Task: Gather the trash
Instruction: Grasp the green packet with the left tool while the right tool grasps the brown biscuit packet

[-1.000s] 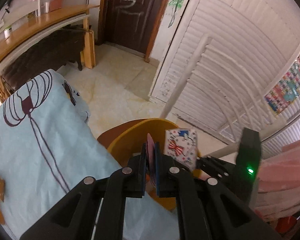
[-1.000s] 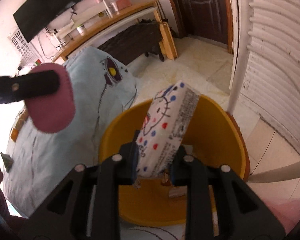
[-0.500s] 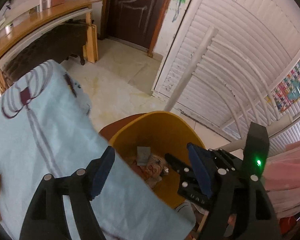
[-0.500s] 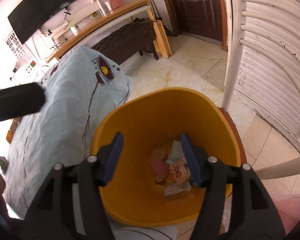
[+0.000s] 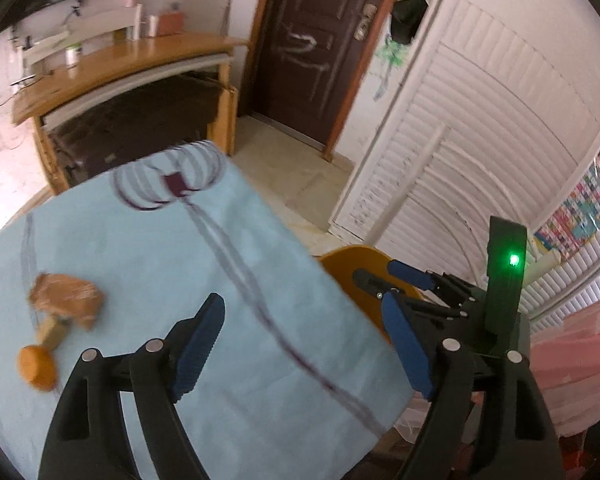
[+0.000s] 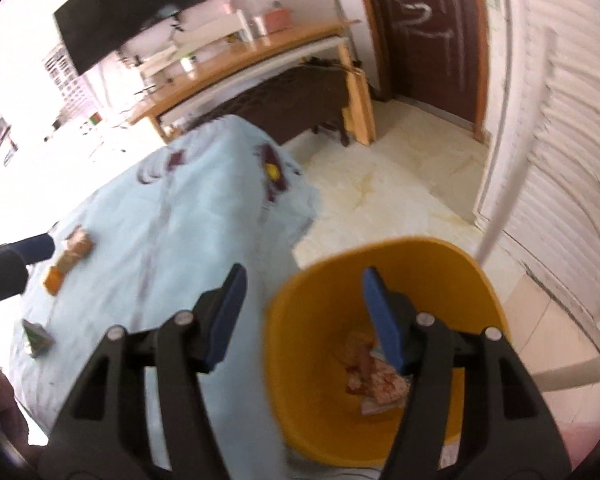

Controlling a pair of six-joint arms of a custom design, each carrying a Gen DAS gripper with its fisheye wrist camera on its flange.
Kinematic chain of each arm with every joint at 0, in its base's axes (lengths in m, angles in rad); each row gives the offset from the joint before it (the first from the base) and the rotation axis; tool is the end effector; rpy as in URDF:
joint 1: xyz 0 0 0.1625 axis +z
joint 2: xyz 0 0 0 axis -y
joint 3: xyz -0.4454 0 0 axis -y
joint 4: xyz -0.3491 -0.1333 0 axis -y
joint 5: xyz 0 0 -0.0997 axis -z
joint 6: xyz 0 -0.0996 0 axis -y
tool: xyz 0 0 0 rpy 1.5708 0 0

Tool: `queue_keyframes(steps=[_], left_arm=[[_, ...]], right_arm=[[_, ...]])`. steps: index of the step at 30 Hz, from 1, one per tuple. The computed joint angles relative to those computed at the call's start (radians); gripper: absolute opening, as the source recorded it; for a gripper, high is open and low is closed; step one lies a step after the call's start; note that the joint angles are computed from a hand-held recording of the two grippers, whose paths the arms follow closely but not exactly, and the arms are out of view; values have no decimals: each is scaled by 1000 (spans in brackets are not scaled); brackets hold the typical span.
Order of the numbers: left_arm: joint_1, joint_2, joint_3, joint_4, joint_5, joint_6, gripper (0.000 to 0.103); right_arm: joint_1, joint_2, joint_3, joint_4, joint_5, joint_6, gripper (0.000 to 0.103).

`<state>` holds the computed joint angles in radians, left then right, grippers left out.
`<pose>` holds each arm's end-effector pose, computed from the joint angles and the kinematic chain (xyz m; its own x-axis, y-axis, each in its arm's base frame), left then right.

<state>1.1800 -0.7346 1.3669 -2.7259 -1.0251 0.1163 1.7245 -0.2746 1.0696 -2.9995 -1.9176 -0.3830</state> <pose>-0.1112 -0.7556 0.2307 -0.8447 0.1784 -0.5046 0.4310 0.7857 -0.4438 0.2221 -0.7842 0.0176 -0.8445 -0.2467 0.4753 -0.4733 0.7592 -0.4469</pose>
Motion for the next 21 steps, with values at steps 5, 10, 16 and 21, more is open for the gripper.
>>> queue_keyframes(steps=[5, 10, 16, 21], left_arm=[[15, -92, 108, -67, 48, -5, 78], [55, -188, 205, -73, 80, -37, 79], [102, -255, 267, -70, 96, -16, 79], [134, -283, 285, -36, 43, 35, 79]], right_arm=[[45, 35, -50, 45, 26, -35, 69], [86, 92, -144, 127, 36, -68, 69], [125, 153, -239, 208, 44, -89, 69], [150, 197, -311, 267, 38, -98, 69]])
